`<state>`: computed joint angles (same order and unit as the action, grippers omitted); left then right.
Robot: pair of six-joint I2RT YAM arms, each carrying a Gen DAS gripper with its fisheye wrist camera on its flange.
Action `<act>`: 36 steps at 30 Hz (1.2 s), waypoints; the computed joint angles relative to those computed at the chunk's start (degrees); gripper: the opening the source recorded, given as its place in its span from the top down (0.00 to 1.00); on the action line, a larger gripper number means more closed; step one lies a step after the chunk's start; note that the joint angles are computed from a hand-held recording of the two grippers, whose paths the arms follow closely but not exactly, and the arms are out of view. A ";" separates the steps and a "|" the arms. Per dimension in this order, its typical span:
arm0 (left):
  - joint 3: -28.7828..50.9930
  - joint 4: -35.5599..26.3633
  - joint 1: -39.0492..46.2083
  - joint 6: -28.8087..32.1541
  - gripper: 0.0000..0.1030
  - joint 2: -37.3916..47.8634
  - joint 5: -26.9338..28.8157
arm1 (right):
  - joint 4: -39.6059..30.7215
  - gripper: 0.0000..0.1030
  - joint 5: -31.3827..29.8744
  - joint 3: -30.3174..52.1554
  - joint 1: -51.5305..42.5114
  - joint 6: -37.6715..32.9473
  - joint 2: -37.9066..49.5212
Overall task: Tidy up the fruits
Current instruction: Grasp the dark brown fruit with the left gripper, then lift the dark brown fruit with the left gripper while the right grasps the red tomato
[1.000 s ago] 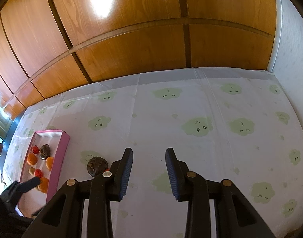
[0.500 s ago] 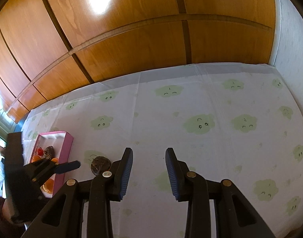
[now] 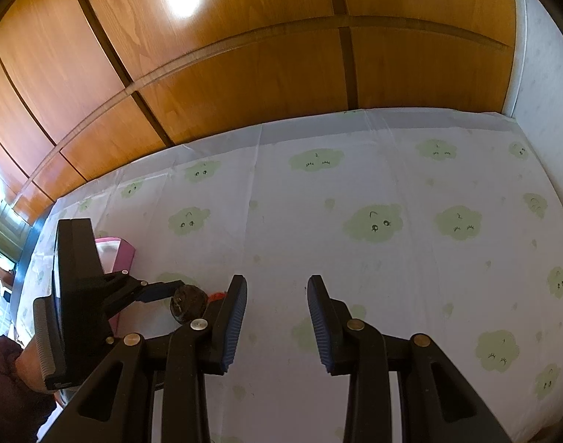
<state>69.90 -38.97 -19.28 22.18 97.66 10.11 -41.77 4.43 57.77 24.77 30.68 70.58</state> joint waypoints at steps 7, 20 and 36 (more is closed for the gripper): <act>-3.66 4.71 0.26 -8.07 0.54 -2.21 -0.15 | -0.61 0.67 0.52 0.05 -0.18 0.23 1.12; -31.50 11.91 -6.01 -21.67 0.54 -30.64 -8.20 | 0.85 0.67 -3.59 -0.74 0.48 -1.49 3.44; -39.79 19.89 -6.44 -23.34 0.54 -36.63 -7.58 | 5.23 0.67 -15.71 1.69 0.91 2.24 12.91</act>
<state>30.11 -19.09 -25.72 -1.16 61.03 2.53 -36.54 -11.28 59.46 25.68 32.92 83.50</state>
